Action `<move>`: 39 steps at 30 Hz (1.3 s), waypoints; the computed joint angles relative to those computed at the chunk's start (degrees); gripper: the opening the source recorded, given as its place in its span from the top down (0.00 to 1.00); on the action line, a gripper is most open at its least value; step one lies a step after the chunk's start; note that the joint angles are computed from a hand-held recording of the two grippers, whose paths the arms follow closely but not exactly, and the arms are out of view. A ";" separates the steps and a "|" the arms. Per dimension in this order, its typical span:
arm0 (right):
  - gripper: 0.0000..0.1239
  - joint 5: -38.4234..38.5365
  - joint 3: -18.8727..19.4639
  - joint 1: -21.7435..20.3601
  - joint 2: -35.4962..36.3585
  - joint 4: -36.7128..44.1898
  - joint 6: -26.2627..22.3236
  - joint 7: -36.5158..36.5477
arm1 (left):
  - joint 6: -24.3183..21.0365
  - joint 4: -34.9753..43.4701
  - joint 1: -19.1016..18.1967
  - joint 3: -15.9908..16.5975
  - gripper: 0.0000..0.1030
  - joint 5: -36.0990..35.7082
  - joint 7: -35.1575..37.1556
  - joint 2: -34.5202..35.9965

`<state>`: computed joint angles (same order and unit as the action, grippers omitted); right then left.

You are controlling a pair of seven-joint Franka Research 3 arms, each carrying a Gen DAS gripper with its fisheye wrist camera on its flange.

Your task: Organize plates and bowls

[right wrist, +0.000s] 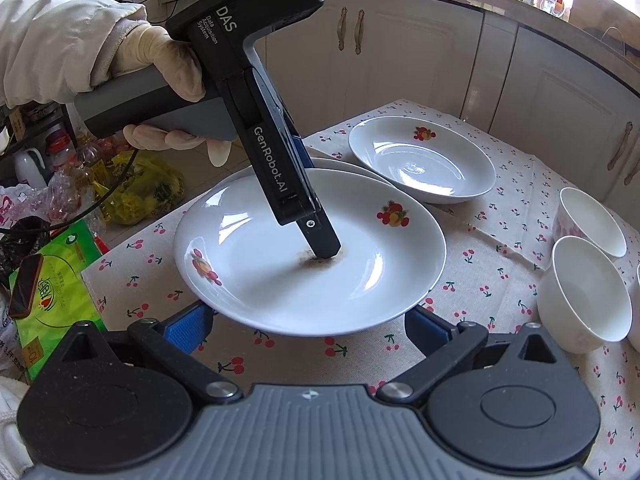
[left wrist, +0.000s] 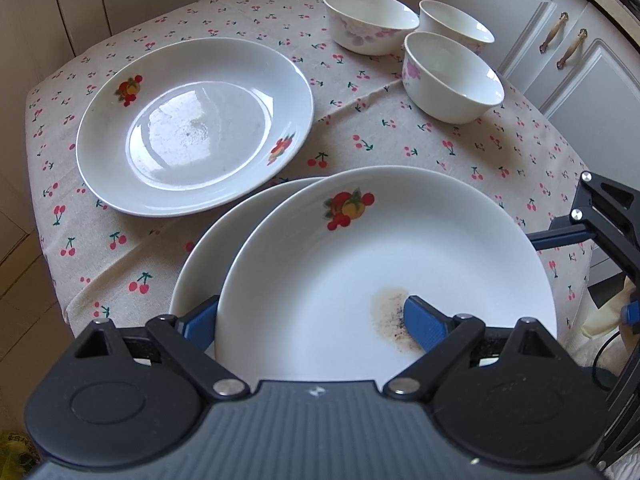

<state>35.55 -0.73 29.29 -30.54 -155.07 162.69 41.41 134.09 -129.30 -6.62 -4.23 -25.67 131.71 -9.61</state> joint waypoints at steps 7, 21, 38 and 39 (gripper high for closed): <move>0.17 0.49 -0.32 0.35 -0.50 -0.21 -0.05 0.01 | 0.60 -0.36 -0.23 -0.12 0.09 1.41 -0.04 -0.61; 0.17 -0.16 0.45 0.22 -0.30 -0.89 2.50 0.23 | 2.13 -1.65 -0.39 0.64 0.09 1.73 -0.92 -2.12; 0.17 4.46 -6.36 4.10 -2.96 -0.74 0.09 -6.33 | 5.89 -3.69 -0.65 2.02 0.07 -1.25 -0.28 -3.98; 0.17 5.19 -6.24 4.21 -3.04 -0.93 0.69 -7.56 | 6.22 -3.82 -0.65 2.06 0.07 -1.16 -0.42 -4.06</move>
